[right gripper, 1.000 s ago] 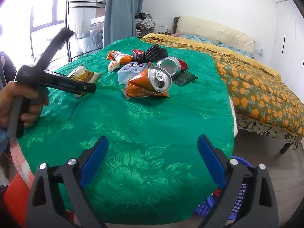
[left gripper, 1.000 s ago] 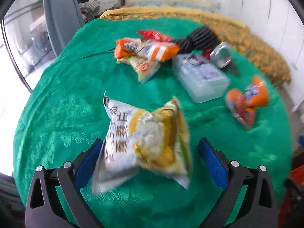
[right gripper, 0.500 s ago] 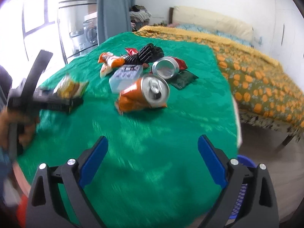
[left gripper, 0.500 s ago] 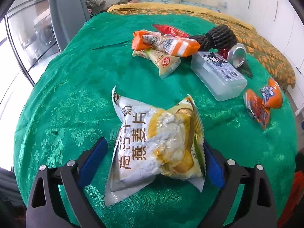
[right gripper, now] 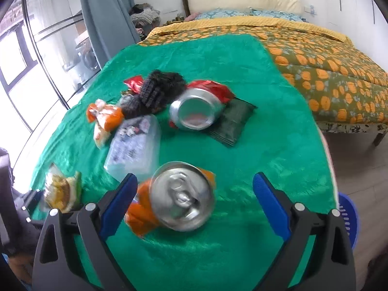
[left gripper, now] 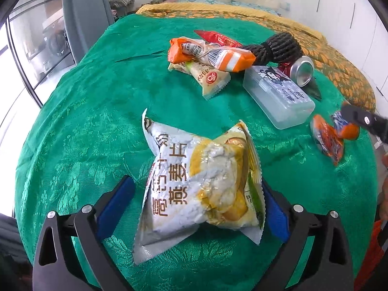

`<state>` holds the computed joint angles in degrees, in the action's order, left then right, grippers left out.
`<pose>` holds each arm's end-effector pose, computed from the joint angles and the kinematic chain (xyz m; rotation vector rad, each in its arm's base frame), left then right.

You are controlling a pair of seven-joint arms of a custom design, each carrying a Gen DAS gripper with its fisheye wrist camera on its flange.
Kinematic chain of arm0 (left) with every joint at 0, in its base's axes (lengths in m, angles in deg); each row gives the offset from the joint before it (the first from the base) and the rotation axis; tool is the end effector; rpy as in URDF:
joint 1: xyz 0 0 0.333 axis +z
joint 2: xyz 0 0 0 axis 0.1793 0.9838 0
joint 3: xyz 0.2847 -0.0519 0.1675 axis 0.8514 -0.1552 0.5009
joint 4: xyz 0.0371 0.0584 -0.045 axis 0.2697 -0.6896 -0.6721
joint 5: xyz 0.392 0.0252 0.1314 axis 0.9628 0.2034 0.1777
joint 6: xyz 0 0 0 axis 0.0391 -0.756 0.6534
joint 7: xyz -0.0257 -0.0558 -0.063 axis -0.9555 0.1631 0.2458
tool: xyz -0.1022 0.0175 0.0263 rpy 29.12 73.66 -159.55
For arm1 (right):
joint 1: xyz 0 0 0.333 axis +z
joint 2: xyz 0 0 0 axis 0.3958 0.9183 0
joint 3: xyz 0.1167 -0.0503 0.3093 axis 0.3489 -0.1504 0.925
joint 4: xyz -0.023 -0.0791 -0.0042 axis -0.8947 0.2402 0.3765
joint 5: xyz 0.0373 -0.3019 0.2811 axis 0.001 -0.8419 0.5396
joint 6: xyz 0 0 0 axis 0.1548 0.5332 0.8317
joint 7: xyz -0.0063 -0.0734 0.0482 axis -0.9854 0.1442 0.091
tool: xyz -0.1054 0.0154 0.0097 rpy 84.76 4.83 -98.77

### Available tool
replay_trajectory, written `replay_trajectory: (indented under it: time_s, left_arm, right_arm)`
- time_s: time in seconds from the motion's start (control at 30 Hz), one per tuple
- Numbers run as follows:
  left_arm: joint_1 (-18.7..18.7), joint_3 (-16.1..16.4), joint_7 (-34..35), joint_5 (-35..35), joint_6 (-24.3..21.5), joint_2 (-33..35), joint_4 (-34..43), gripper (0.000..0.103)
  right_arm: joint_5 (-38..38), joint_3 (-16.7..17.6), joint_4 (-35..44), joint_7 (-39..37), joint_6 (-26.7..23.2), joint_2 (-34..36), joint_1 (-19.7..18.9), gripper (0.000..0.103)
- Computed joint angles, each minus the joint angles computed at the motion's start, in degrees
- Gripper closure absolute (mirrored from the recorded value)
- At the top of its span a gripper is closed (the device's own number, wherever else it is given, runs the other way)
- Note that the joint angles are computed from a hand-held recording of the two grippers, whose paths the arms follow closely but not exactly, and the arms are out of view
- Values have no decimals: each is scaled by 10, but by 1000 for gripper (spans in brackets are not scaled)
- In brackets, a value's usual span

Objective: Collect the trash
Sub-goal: 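Grasp the white snack wrapper with the left tool, then grasp the crushed orange can with the right tool while the left tool holds the wrapper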

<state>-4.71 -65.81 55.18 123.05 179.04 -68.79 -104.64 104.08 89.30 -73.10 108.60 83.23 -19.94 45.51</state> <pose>0.4553 -0.2753 0.4425 -2.0100 1.6754 -0.5272 0.5431 0.2626 0.4593 -1.9531 1.3740 -0.2867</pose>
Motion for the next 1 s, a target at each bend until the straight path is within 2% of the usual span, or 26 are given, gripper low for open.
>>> replay_trajectory:
  time_s: [0.1,0.17,0.23,0.3,0.47,0.57,0.77,0.87,0.93,1.0]
  left_arm:
    - [0,0,2,-1,0,0,0,7]
    - [0,0,2,-1,-1,1,1,7]
    - [0,0,2,-1,-2,1,2,6]
    - [0,0,2,-1,-2,2,2,6]
    - [0,0,3,0,-4,3,4,6]
    - [0,0,3,0,-4,3,4,6]
    - [0,0,3,0,-4,3,4,6]
    - [0,0,3,0,-3,2,4,6]
    - [0,0,4,-1,-3,2,3,6]
    - [0,0,4,-1,-3,2,3,6]
  right_arm:
    - [98,1,-24,-93,-10,-25,-10,10]
    - [61,-4,-47,-72,-3,-40,-15,10]
    - [100,-13,-63,-116,-7,-54,-16,10]
    - [86,-15,-73,-107,-13,-61,-22,10]
    - [107,-22,-93,-130,-19,-77,-27,10]
    - [149,-29,-105,-166,-16,-93,-22,10]
    - [185,-34,-123,-207,-17,-122,-13,10]
    - [244,-42,-117,-237,-29,-133,5,9]
    - [238,-28,-99,-206,-32,-119,5,5]
    - [158,2,-80,-114,-22,-90,-5,5]
